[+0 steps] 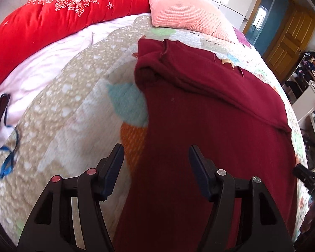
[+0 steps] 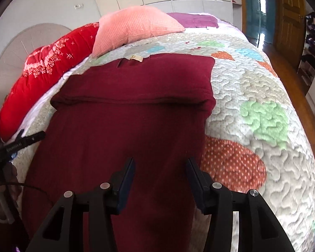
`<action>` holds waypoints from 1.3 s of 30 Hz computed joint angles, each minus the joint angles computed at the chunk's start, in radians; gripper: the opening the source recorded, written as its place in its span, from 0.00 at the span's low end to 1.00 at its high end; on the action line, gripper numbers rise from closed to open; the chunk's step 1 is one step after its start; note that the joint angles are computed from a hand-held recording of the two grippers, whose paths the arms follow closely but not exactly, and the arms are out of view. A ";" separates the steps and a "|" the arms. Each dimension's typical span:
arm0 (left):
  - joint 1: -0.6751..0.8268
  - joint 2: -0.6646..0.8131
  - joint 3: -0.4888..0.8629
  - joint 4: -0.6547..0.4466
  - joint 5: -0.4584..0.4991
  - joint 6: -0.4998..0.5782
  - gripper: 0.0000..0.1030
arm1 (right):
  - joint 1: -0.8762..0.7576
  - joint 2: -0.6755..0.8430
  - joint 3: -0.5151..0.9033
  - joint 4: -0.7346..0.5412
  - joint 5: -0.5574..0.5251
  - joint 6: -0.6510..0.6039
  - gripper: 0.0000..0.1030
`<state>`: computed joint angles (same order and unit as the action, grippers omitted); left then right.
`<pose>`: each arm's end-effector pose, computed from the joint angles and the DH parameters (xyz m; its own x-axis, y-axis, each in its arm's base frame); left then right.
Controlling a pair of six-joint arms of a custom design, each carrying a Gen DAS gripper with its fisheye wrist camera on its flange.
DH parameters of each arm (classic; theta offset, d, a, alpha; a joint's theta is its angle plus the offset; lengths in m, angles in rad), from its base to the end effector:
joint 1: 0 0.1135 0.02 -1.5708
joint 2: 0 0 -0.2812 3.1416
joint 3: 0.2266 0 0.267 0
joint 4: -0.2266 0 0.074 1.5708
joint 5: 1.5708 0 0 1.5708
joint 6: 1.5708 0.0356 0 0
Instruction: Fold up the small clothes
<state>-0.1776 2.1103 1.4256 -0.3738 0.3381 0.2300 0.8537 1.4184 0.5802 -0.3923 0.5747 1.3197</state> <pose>0.4474 -0.0923 0.1429 -0.7608 0.3551 -0.5432 0.5137 0.8410 -0.1698 0.1661 0.1611 0.1402 -0.6512 0.4903 -0.5793 0.4725 0.8592 0.1960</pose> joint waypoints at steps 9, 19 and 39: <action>0.088 -0.103 -0.154 -0.015 0.024 0.124 0.62 | 0.244 -0.162 -0.051 -0.264 0.031 0.272 0.60; 0.076 -0.170 -0.295 0.071 -0.048 0.188 0.62 | 0.315 -0.080 -0.139 -0.066 -0.001 0.355 0.58; 0.123 -0.261 -0.401 0.031 -0.016 0.148 0.63 | 0.288 -0.094 -0.066 -0.170 -0.006 0.261 0.17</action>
<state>-0.0548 1.8488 1.0250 -0.3424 0.3216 0.3783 1.1419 1.3239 0.5140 -0.5622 0.5685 1.5806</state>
